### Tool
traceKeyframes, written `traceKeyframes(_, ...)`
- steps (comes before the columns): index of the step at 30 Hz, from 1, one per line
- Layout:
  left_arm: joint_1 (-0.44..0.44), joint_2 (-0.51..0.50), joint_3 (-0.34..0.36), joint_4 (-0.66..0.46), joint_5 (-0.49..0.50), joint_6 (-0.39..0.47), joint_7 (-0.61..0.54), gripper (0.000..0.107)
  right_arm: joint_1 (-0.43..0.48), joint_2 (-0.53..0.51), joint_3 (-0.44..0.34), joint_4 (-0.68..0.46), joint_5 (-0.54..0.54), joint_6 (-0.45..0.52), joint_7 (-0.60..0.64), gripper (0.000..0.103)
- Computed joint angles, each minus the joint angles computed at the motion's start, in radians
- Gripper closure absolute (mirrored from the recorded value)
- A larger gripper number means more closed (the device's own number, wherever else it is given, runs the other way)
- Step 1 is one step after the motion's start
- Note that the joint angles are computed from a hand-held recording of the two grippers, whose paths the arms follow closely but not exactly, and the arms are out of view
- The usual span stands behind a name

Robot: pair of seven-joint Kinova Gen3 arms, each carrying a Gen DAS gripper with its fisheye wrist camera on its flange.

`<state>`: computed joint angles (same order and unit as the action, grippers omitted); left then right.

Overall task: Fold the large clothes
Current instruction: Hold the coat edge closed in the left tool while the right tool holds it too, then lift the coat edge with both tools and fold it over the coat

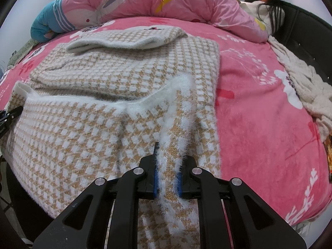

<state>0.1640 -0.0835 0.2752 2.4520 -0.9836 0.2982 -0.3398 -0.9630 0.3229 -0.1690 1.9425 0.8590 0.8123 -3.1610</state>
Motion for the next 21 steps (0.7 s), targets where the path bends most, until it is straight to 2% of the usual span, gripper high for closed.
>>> traceKeyframes(3,0.005,0.003,0.003,0.002,-0.020,0.003,0.027,0.093,0.000,0.001,0.002,0.010,0.008,-0.010,-0.013,0.092)
traceKeyframes(5,0.030,0.007,-0.014,0.009,-0.085,0.004,0.099,0.093,0.001,0.000,0.003,0.014,0.013,-0.013,-0.016,0.092)
traceKeyframes(6,0.019,0.009,0.003,0.012,-0.121,0.007,0.139,0.093,-0.001,-0.001,0.004,0.018,0.019,-0.014,-0.022,0.092)
traceKeyframes(9,-0.020,0.019,0.132,0.013,-0.206,0.103,0.261,0.093,-0.018,-0.007,0.005,0.028,0.045,0.002,-0.060,0.095)
traceKeyframes(12,-0.026,-0.001,0.271,0.044,-0.309,0.225,0.383,0.096,-0.066,-0.037,-0.013,0.042,0.095,0.073,-0.142,0.096)
traceKeyframes(15,-0.021,-0.057,0.401,0.080,-0.330,0.347,0.469,0.097,-0.109,-0.083,-0.056,0.060,0.147,0.162,-0.223,0.096)
traceKeyframes(16,0.000,-0.084,0.419,0.084,-0.313,0.388,0.466,0.097,-0.114,-0.092,-0.074,0.061,0.158,0.191,-0.240,0.096)
traceKeyframes(18,0.077,-0.138,0.401,0.080,-0.276,0.458,0.441,0.097,-0.143,-0.115,-0.109,0.061,0.187,0.271,-0.277,0.096)
traceKeyframes(21,0.216,-0.215,0.278,0.061,-0.249,0.492,0.385,0.097,-0.161,-0.137,-0.150,0.062,0.232,0.356,-0.315,0.096)
